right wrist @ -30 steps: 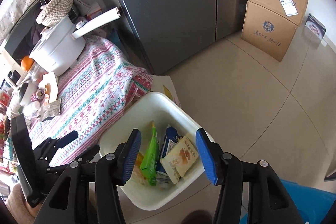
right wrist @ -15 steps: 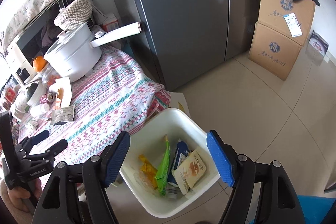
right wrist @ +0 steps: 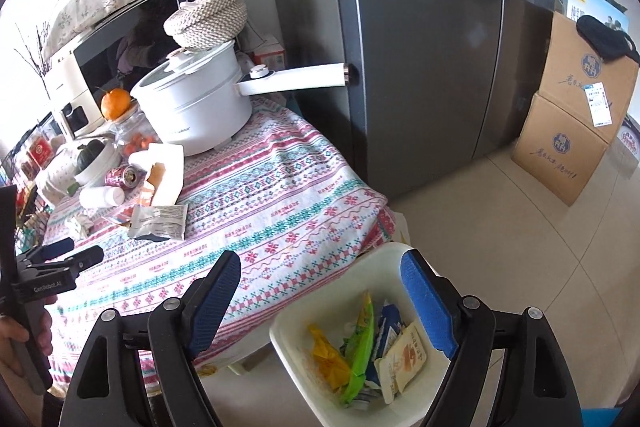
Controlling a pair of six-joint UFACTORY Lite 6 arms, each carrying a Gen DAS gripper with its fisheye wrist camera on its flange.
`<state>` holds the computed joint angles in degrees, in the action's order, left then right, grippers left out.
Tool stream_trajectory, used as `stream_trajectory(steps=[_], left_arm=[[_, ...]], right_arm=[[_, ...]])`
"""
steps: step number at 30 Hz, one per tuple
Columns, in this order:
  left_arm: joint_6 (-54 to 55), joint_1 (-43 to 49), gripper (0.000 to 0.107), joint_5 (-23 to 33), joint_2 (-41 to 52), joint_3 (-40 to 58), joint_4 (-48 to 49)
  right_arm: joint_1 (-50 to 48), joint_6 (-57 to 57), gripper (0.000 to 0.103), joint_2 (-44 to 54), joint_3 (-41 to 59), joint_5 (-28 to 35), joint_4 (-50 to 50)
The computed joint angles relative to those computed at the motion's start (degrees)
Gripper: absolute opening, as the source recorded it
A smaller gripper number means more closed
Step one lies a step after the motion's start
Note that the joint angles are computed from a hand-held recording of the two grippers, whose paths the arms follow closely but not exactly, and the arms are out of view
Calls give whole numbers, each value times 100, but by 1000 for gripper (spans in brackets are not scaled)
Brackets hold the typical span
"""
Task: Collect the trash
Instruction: 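Grasp the silver foil sachet on the table with the left tool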
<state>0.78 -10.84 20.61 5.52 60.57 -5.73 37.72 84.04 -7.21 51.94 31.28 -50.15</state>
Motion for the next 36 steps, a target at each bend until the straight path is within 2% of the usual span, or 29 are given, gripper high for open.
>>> stream_trajectory(steps=[4,10,12,15,17,20,23,25,26,28,30,36], left_arm=[[839,672,99,92,111,15,-760],[2249,1212,98,324,948,516,-2473],[2772,1198,89,483,1359,806,-3143],[2972,1045,77,674,2023,1382,-3643],[2869,891,73,708,2421,1756,-3747],[2341,683,58,726,2988,2331,-3547],[1924,560,41,790,3372,2741,-3410],[1824,493,23,765,3464,2823,-3436],[1858,466,20,756,3466,2821,-3524],[1961,444,7,772,3391,2758,-3706],[2188,443,2,724,3138,2550,-3942],[2236,661,0,490,1738,1572,-3805]], right_arm=[[76,142,84,550,461,-177,-59],[165,179,85,1387,1064,-445,-94],[165,95,85,1632,1241,-461,-79],[103,-49,85,1913,1433,-487,-13],[32,-126,85,1965,1436,-547,33],[-102,-240,85,1980,1382,-618,156],[-243,-320,85,1950,1319,-689,278],[-316,-369,85,1916,1271,-745,341],[-341,-386,85,1897,1244,-751,360],[-371,-452,85,1864,1200,-747,427],[-393,-512,85,1830,1153,-763,473],[-353,-452,85,1815,1116,-744,514]])
